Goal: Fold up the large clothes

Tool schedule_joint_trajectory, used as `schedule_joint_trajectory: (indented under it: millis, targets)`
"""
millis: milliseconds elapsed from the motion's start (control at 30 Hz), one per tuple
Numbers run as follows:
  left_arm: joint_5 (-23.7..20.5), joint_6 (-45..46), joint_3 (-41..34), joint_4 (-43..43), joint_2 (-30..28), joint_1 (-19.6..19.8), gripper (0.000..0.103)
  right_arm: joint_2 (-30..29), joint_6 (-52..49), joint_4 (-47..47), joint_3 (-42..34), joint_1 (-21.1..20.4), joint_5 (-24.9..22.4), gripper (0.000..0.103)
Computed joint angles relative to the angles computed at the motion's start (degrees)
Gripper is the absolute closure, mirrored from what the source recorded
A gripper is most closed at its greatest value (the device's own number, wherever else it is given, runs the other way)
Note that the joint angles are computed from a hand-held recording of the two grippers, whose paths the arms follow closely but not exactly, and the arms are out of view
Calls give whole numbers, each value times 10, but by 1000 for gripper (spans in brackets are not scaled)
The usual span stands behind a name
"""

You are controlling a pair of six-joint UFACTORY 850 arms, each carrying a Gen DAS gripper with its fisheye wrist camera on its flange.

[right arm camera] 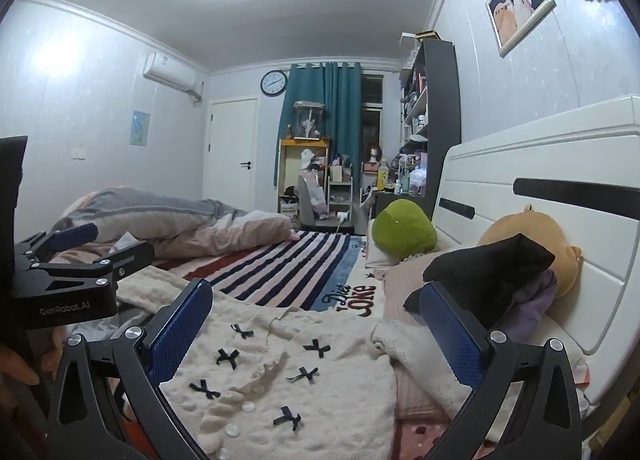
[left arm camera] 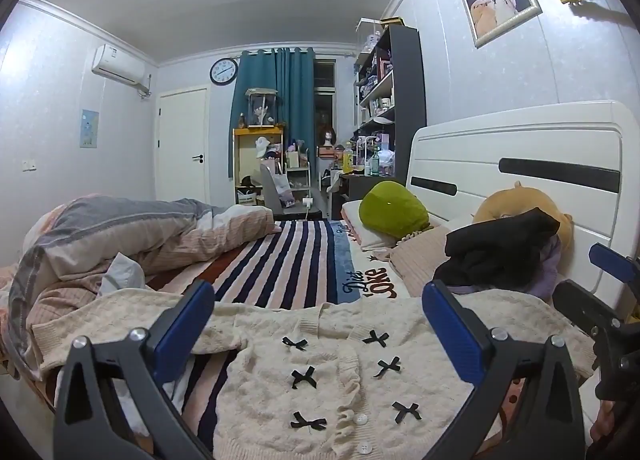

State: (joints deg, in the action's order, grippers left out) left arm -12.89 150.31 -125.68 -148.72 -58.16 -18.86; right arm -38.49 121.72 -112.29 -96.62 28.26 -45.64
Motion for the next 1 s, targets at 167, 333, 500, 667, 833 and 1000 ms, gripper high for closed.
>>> schedule_joint_trajectory:
  millis: [167, 333, 500, 667, 833, 1000]
  targets:
    - [-1, 20, 1, -21, -1, 0, 1, 1, 2, 1, 0, 0, 2, 0]
    - [-2, 17, 0, -17, -1, 0, 1, 3, 5, -1, 3, -1, 5, 0]
    - [-3, 16, 2, -17, -1, 1, 1, 3, 14, -3, 2, -1, 8, 0]
    - [2, -10, -5, 8, -4, 2, 1, -15, 36, -8, -12, -1, 12, 0]
    - [3, -6, -6, 5, -6, 2, 1, -16, 40, -10, -12, -2, 14, 0]
    - [2, -13, -6, 11, -6, 3, 1, -15, 46, -12, -8, -3, 16, 0]
